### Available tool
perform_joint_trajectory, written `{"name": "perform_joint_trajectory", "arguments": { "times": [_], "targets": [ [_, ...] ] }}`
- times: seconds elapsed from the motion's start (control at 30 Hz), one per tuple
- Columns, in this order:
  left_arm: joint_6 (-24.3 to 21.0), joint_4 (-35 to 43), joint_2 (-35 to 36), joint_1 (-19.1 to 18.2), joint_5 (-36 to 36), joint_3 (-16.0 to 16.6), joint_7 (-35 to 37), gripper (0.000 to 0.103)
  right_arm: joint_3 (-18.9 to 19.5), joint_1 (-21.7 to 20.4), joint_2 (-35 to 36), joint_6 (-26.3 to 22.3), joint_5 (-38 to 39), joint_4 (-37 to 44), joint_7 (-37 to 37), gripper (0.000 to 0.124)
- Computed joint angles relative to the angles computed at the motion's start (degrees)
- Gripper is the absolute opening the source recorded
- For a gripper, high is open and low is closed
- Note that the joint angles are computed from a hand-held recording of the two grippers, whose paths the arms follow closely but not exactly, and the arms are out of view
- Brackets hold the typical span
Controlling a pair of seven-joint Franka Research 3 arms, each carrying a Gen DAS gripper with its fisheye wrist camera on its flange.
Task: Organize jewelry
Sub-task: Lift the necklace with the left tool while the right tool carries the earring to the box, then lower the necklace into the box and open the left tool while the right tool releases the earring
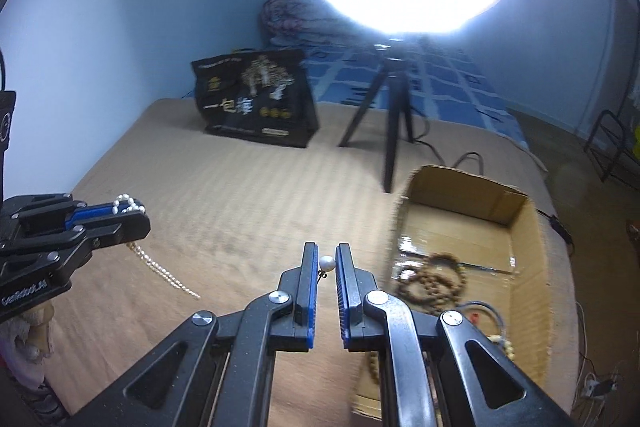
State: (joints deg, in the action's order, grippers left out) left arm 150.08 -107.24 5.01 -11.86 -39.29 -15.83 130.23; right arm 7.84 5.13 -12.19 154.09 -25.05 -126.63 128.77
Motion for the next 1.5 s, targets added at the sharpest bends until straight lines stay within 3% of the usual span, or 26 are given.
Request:
{"name": "perform_joint_trajectory", "arguments": {
  "times": [0.87,1.5],
  "targets": [
    [-1.08,5.45,3.09,-5.16,-4.48,-4.64,2.24,0.007,0.7,-9.25,-11.04,-0.97,2.96,-9.81,-0.08,0.006],
    [-1.01,10.43,10.51,-6.06,4.88,-7.71,-4.91,0.007,-0.56,-10.9,-10.55,-0.86,7.4,-12.19,-3.53,0.006]
  ]
}}
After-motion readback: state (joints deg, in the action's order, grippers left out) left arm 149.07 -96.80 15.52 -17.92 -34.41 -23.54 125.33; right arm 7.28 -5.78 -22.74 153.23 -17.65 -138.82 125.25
